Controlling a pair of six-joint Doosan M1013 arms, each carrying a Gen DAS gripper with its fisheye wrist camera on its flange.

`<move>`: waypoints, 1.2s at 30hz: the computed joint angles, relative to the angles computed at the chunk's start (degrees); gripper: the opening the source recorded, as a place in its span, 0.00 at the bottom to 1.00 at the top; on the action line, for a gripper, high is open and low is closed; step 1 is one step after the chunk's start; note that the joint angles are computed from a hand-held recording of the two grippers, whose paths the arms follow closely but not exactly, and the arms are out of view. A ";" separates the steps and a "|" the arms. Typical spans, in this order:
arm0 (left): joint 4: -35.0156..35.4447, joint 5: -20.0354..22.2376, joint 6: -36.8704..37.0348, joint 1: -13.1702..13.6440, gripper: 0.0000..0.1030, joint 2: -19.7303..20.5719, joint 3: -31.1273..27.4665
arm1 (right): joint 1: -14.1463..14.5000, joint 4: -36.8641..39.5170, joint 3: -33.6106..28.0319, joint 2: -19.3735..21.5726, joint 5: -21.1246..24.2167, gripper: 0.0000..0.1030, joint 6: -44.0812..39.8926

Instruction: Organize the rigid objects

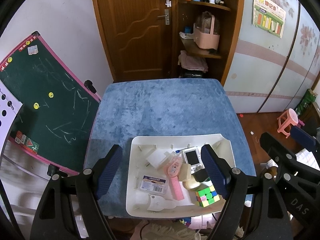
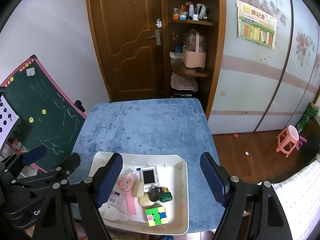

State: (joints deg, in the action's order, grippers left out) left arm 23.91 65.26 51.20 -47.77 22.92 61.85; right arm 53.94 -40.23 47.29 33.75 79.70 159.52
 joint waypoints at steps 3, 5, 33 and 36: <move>-0.06 0.30 0.36 -0.02 0.81 0.21 -0.30 | -0.10 0.05 0.22 -0.12 -0.27 0.78 0.29; -0.12 0.49 0.53 -0.02 0.81 0.27 -0.43 | -0.20 0.21 0.49 -0.27 -0.49 0.78 0.43; -0.44 0.44 1.01 -0.05 0.81 0.33 -0.27 | -0.28 0.69 0.95 -0.28 -0.60 0.78 1.26; -0.58 0.47 1.14 0.02 0.81 0.37 -0.38 | -0.23 0.61 1.18 -0.35 -0.70 0.78 1.51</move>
